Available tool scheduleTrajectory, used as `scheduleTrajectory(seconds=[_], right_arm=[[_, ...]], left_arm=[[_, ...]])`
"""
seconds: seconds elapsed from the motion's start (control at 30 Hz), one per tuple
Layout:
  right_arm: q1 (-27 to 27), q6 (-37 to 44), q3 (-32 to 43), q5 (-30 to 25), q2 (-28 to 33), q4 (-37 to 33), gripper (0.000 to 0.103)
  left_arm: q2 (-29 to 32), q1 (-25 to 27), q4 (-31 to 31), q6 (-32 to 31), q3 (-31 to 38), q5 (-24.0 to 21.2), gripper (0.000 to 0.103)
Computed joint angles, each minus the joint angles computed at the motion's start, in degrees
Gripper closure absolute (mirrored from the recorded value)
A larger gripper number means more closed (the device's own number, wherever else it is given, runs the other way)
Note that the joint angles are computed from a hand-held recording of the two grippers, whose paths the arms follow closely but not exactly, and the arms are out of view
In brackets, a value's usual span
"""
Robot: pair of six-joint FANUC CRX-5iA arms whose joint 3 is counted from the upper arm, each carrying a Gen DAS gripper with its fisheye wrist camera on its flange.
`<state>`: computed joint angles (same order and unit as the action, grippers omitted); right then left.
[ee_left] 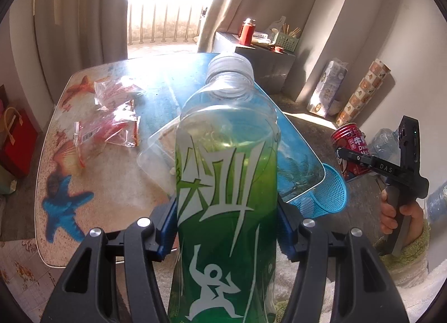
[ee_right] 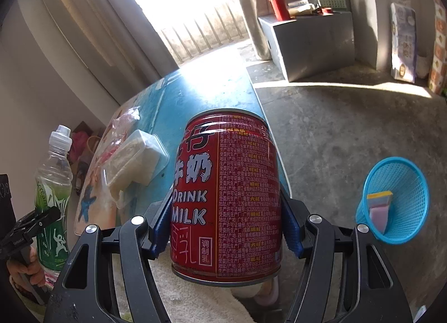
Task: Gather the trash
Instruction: 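Carry the green bottle with the left tool while the right tool carries the red can to the wastebasket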
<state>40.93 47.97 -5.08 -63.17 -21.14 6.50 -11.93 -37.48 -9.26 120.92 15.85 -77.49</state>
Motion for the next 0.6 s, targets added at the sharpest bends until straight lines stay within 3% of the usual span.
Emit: scheduleTrajectory(seconds=[0.37,0.6], right_arm=[[-6.3,-5.1,-7.6,-2.1,-9.5,2.7,0.041],[-14.3,-6.2,-11.1,-3.9,-12.9,2.5,0.041]], left_arm=[[15.8,-4.5,7.6,-10.9,13.4,4.1,0.046],[30.9,-6.8,16.5,-16.8,27.2,2.3,0.046]])
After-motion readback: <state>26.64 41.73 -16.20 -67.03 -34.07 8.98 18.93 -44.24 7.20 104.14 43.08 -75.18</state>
